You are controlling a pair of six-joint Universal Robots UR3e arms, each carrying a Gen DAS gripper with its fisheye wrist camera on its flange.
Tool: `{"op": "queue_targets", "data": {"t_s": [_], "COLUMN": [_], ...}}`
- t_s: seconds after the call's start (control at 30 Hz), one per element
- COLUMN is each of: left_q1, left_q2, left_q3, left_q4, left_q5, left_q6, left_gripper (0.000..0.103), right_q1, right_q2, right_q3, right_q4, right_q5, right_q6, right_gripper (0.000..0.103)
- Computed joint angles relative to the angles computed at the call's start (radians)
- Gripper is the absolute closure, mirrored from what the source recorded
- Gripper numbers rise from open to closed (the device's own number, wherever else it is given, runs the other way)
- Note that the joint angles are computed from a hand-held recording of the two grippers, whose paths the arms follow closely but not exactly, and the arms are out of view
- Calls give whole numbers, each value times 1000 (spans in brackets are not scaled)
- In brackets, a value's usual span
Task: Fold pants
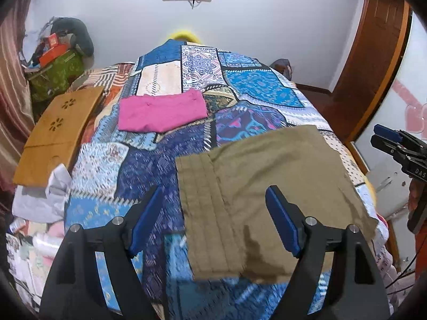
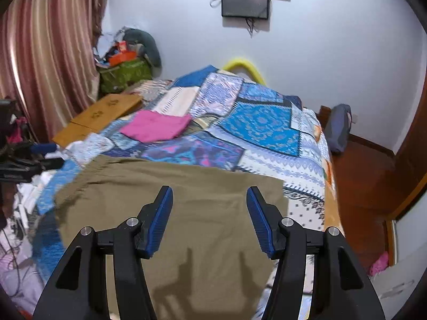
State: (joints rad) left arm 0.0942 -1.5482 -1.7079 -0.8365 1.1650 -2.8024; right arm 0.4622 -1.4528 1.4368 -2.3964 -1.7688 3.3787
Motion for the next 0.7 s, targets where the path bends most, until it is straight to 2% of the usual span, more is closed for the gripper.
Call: {"op": "queue_targets", "data": {"t_s": [0.23,0.3,0.5,0.57,0.7], "left_q1": [69,97,134,152,161], "left_q2": [132,145,182,185,192], "left_q3": [-178,-212,-303,-312,-327], "left_q4": [-79,-136,-182,-234,-257], "left_q5": [-80,-110,-119,-153,-212], "left_q6": [21,33,41,53,21], "left_gripper": [21,21,21,21,19], "right_q1": [121,142,162,162,161], "right_q2": [43,56,109,134,147], "right_q3": [13,31,67,75,113], "right_q4": [-70,-98,-132,-130,-142], "right_q5": [-65,-54,-17,-8,5], "right_q6": [51,56,70,66,71], "right_gripper": [50,49,49,49,49]}}
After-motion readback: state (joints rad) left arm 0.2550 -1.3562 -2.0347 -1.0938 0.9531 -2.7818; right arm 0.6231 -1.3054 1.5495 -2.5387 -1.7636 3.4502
